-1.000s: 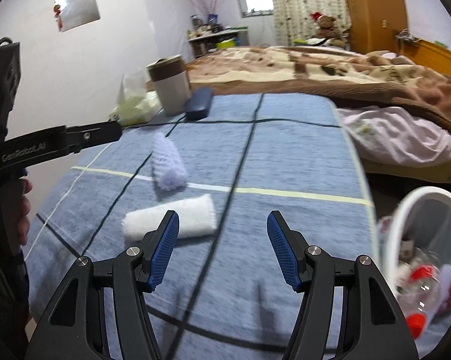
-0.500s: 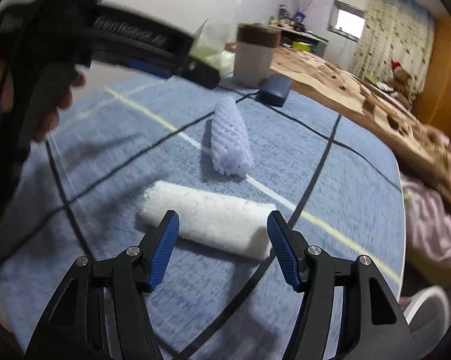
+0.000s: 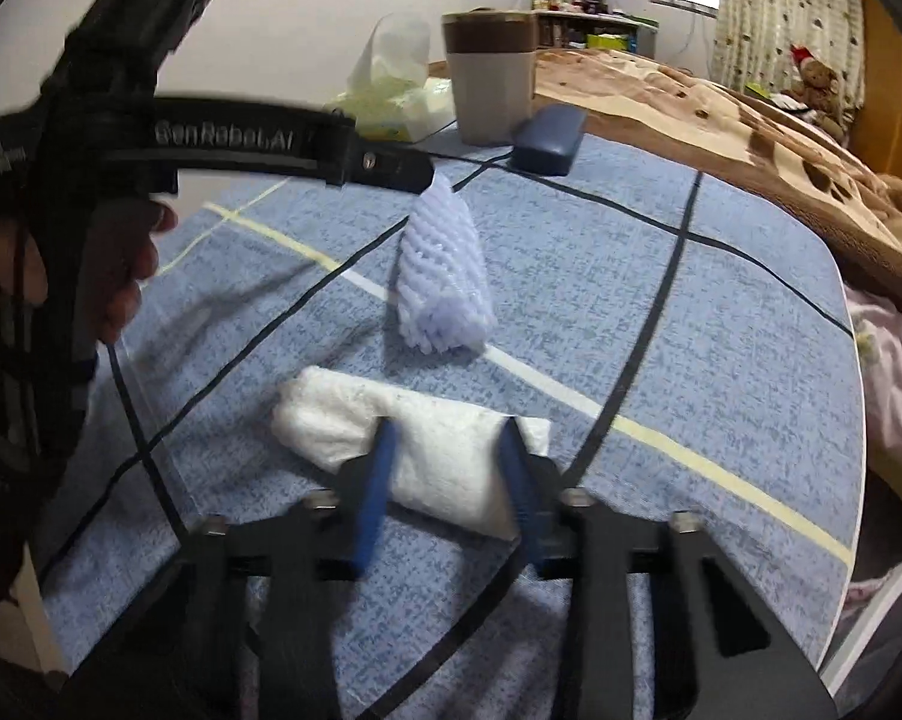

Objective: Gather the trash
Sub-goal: 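Grasp the white foam sleeve with left gripper while right grasps folded white tissue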

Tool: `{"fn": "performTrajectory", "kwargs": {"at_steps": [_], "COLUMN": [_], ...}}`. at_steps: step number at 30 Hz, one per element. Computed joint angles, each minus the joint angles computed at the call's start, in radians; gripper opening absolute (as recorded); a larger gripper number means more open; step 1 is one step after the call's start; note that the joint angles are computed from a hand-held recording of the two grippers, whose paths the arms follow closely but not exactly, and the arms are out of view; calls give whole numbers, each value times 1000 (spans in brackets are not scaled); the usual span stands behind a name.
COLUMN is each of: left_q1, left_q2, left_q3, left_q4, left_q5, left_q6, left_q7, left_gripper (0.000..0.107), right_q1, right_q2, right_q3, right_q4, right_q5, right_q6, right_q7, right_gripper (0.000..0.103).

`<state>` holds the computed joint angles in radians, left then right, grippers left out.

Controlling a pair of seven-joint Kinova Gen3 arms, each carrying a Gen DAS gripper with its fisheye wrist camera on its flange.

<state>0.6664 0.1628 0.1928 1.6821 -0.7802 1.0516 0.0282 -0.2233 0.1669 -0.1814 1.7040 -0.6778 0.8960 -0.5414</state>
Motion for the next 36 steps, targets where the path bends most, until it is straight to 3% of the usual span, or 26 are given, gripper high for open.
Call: {"fn": "performTrajectory", "kwargs": {"at_steps": [2,6,8,13,17,21,24,25,27,31,34,36], "left_q1": [-6,-3,-2,-11,-31,-44,-38,-38,-62,-69,-48,-41], "left_q2": [8,22,29,42,59,60,82,87,81,48,46,39], "left_q3": [-1,-8,-13,-28,-36,-54,-62,-69,-65,-71,-65,-60], "left_q4": [-7,-18,-25,-29,-34,-19,-41,-46,-30,16,3,5], "left_q5": [12,16,21,40,92,131,132,145,187,201,176,165], "left_q6": [-7,-16,-17,-36,-61,-119,-101,-101,-145,-201,-138,-104], "left_q7": [-9,-15,-20,-26,-68,-73,-83,-95,-120,-111,-116,-114], "left_gripper": [67,67,67,67,67,67,67,66,50,39,34,32], "right_q1": [5,6,12,-46,54,47,45,46,39,44,49,58], "right_q2": [-4,-17,-24,-15,6,10,7,3,0,-2,-9,-11], "right_q3": [3,3,-7,76,-2,-5,-8,-6,-7,-8,-13,-16], "right_q4": [11,34,43,34,7,8,14,16,20,19,25,27], "right_q5": [-14,-31,-8,57,-3,-13,-19,-19,-14,-33,-62,-98], "right_q6": [-2,-46,-109,-216,-169,-179,-174,-170,-173,-145,-131,-108], "right_q7": [-6,-9,-62,-241,-214,-198,-194,-191,-192,-161,-107,-48], "right_gripper": [7,2,0,0,0,0,1,1,2,9,12,21]}}
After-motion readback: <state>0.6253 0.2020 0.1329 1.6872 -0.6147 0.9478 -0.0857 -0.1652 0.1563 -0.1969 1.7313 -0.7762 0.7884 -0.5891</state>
